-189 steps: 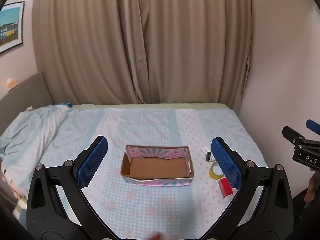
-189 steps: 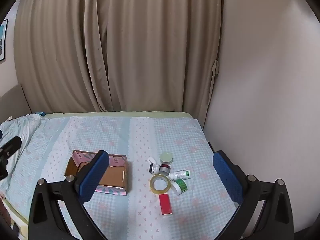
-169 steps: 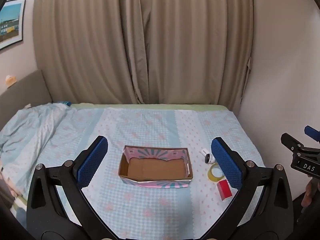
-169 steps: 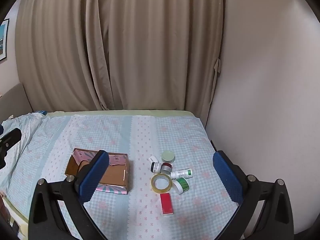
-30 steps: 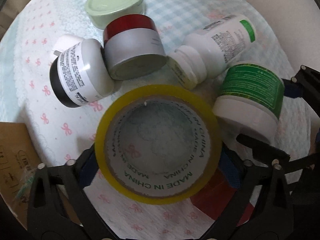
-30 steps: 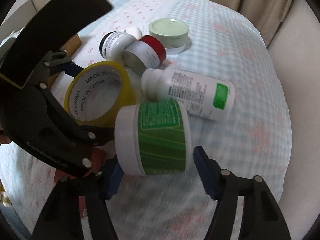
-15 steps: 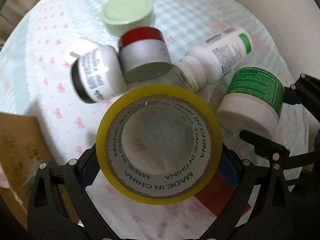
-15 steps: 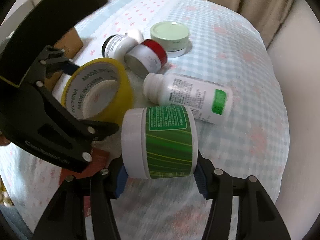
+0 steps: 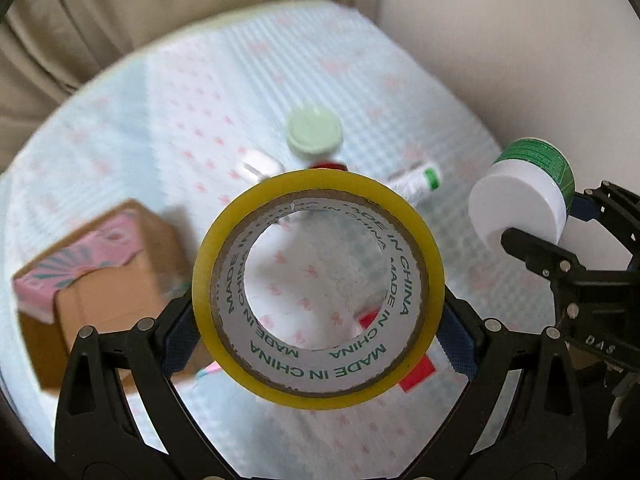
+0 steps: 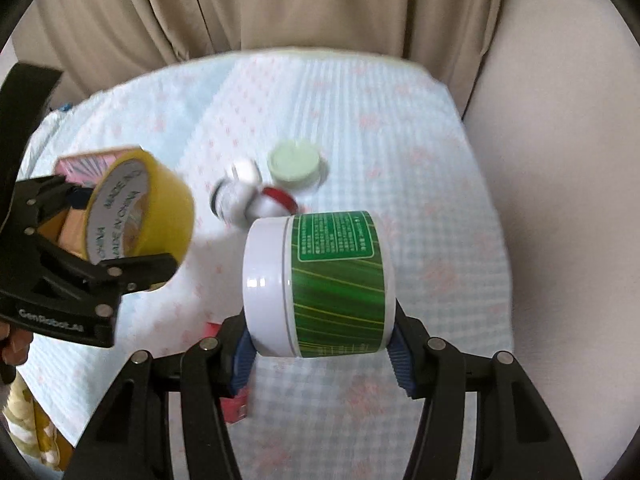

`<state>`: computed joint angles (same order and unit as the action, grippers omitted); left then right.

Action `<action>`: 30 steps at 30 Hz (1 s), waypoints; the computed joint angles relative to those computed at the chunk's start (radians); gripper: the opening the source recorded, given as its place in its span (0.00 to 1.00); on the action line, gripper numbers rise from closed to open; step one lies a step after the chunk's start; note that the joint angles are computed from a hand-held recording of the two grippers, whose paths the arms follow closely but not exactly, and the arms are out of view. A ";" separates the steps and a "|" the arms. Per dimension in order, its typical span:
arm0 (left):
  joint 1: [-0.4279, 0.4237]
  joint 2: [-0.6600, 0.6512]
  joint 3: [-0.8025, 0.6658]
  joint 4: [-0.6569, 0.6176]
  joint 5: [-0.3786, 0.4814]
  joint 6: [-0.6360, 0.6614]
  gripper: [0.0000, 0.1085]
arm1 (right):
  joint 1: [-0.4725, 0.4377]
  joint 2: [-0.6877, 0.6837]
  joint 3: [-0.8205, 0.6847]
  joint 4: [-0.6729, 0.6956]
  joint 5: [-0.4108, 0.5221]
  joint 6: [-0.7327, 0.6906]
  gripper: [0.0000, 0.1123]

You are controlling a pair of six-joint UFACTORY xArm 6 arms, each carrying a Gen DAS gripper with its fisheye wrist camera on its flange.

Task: Organize rigid objects
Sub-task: 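Lift the tape roll with the left tool while the right tool carries the green jar toward the box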

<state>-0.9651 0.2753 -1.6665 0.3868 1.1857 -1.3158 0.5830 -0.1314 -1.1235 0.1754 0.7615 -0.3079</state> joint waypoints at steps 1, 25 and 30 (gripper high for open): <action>-0.018 -0.029 0.005 0.023 0.026 -0.029 0.89 | 0.004 -0.028 -0.002 -0.008 0.015 0.015 0.47; -0.528 -0.608 0.170 0.310 0.742 -0.434 0.89 | 0.441 -0.042 -0.408 -0.346 0.260 0.618 0.47; -0.633 -0.776 0.306 0.302 0.816 -0.486 0.89 | 0.564 0.074 -0.548 -0.451 0.325 0.775 0.47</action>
